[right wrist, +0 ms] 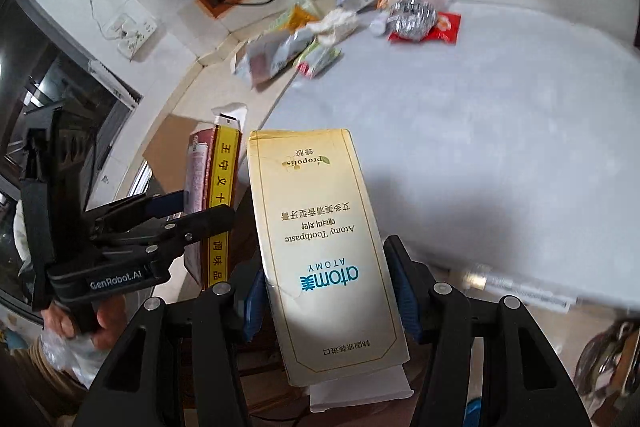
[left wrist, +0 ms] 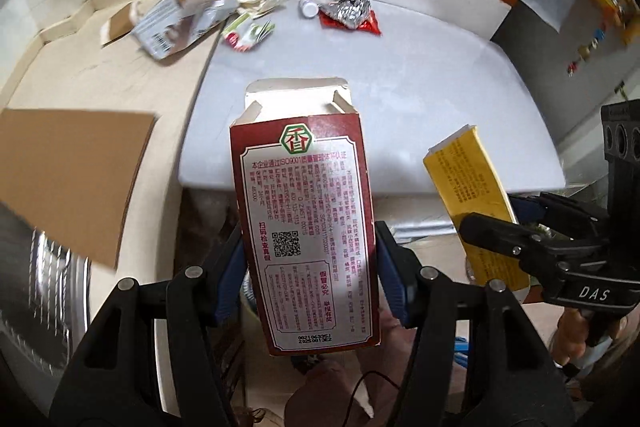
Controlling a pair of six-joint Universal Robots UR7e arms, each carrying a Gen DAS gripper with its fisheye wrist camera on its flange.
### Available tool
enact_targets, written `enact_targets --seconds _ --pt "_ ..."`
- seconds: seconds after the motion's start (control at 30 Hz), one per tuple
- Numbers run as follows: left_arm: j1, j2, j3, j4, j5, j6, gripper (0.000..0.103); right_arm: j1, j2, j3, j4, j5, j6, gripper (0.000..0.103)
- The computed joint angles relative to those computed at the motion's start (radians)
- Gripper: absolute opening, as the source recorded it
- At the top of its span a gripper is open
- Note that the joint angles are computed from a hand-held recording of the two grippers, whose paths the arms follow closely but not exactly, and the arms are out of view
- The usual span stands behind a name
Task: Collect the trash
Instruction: 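Carry both boxes down toward the floor trash bin with both grippers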
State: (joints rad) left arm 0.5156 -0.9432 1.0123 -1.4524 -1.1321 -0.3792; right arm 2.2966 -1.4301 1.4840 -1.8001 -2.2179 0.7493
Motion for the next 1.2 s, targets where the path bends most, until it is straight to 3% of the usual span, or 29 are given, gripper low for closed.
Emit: enact_targets --seconds 0.23,0.5,0.77,1.03,1.2 --pt "-0.053 -0.145 0.198 0.010 0.033 -0.061 0.056 0.079 0.003 0.058 0.070 0.001 0.140 0.054" --pt "-0.069 -0.212 0.327 0.087 0.006 -0.235 0.056 0.074 -0.013 0.139 0.076 0.066 0.135 0.054" --pt "-0.062 -0.249 0.496 0.078 0.029 -0.353 0.056 -0.021 -0.038 0.302 -0.049 0.137 0.049 0.054" --pt "-0.003 -0.274 0.694 -0.040 0.078 -0.410 0.056 -0.184 -0.046 0.567 -0.325 0.216 -0.057 0.054" --pt "0.050 -0.277 0.799 -0.145 0.090 -0.391 0.056 -0.278 0.027 0.668 -0.498 0.213 -0.099 0.055"
